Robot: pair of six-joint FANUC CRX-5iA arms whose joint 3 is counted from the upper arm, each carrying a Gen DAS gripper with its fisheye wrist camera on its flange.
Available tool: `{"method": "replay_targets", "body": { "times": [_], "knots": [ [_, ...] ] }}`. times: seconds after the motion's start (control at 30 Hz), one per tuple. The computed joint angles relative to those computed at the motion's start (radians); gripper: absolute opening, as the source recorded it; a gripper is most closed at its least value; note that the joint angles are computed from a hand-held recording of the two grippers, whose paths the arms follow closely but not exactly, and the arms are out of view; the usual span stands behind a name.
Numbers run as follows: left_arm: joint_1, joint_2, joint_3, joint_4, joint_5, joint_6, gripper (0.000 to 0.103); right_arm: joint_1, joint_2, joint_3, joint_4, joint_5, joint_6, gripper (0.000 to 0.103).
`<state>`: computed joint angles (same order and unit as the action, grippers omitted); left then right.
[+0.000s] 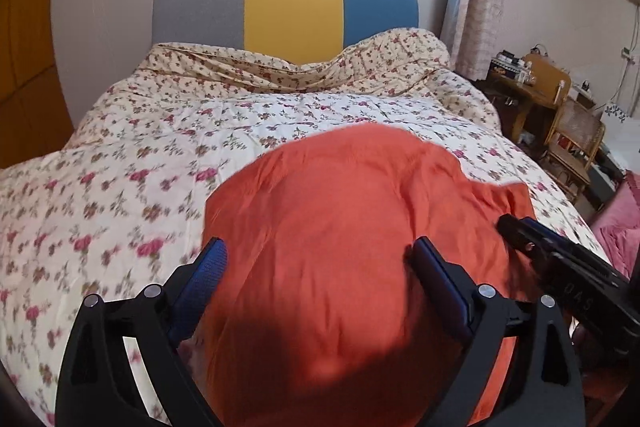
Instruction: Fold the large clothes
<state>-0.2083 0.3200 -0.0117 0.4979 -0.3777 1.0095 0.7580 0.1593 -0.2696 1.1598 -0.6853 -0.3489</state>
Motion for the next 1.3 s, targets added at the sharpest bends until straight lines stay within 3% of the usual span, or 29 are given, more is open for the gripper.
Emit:
{"method": "replay_targets", "body": {
  "times": [0.17,0.3,0.47,0.57,0.7,0.8,1.0,1.2,1.3],
  "knots": [
    [-0.023,-0.015,-0.104,0.133,0.112,-0.144,0.096,0.019,0.023,-0.019,0.047,-0.046,-0.051,0.041],
    [-0.022,0.014,-0.115,0.277,0.096,-0.256,0.1,0.003,0.049,-0.02,0.085,-0.036,-0.088,0.041],
    [-0.019,0.014,-0.114,0.286,0.089,-0.262,0.1,0.002,0.042,-0.02,0.057,-0.032,-0.058,0.041],
    [-0.005,-0.005,-0.121,0.302,0.05,-0.273,0.1,0.01,0.018,-0.022,0.023,-0.033,-0.032,0.045],
    [0.023,-0.043,-0.155,0.344,0.002,-0.299,0.1,0.028,-0.032,-0.057,0.038,-0.04,-0.111,0.063],
    [0.035,-0.078,-0.195,0.372,0.009,-0.328,0.1,0.068,-0.04,-0.032,-0.035,-0.116,-0.075,0.063],
    [0.074,-0.119,-0.233,0.342,-0.022,-0.322,0.1,0.109,-0.091,-0.068,-0.068,-0.138,-0.124,0.068],
    [0.124,-0.121,-0.235,0.355,-0.135,-0.305,0.1,0.128,-0.118,-0.077,-0.158,-0.129,-0.116,0.074],
    [0.147,-0.109,-0.215,0.352,-0.217,-0.276,0.1,0.126,-0.145,-0.105,-0.205,-0.081,-0.134,0.079]
  ]
}}
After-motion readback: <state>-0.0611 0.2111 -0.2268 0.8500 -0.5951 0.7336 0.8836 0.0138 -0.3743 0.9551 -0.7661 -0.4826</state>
